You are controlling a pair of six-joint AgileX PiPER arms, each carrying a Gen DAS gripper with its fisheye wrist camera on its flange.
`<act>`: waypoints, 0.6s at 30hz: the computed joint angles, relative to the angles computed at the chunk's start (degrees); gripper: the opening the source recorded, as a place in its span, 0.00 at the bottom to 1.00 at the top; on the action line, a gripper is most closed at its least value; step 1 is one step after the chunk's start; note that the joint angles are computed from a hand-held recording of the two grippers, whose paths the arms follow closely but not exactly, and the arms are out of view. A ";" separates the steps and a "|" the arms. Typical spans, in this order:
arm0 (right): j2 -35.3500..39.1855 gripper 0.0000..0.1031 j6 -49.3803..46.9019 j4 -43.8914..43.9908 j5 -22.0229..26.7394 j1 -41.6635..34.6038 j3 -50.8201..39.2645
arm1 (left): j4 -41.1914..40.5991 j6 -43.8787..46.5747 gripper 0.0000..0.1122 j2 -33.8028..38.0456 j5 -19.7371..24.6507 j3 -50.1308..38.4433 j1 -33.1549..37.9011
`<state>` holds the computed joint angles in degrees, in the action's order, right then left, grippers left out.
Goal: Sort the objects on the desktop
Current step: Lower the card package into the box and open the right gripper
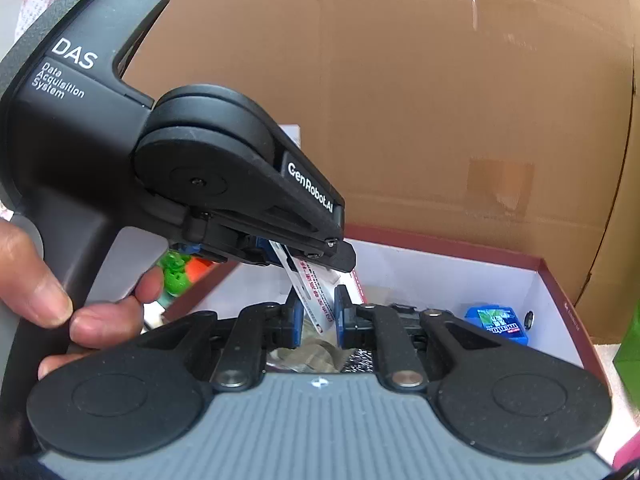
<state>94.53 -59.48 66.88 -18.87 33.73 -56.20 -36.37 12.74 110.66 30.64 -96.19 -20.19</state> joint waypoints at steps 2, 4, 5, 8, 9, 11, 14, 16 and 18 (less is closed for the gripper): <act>1.52 0.14 -1.92 1.90 1.00 -0.94 -1.71 | 0.79 -0.89 0.14 1.84 1.28 -2.20 0.16; 2.65 0.14 -5.84 5.61 1.56 -1.50 -3.15 | 1.24 -2.19 0.14 3.68 2.76 -4.45 0.48; 3.04 0.14 -8.58 8.06 1.89 -1.73 -3.78 | 1.95 -3.03 0.15 4.43 3.59 -5.55 0.55; 1.73 0.14 -14.80 14.39 1.45 -0.76 -2.92 | 3.48 -3.97 0.15 5.87 4.66 -7.47 0.65; 1.84 0.14 -15.53 15.16 1.80 -0.81 -3.13 | 3.42 -3.44 0.16 5.85 4.43 -7.35 0.67; 2.78 0.15 -14.80 14.04 4.20 -3.22 -4.28 | 1.97 -0.50 0.29 5.32 3.85 -6.35 0.87; 1.87 0.27 -19.17 19.07 5.74 -3.57 -4.32 | -4.51 7.31 0.54 3.83 2.88 -3.46 1.71; 1.56 0.43 -21.39 20.77 4.06 -2.95 -3.98 | -7.21 10.77 0.62 2.51 2.62 -1.80 2.01; 0.19 0.47 -19.34 18.72 3.42 -2.12 -2.47 | -9.91 13.83 0.70 1.34 2.80 -0.48 2.43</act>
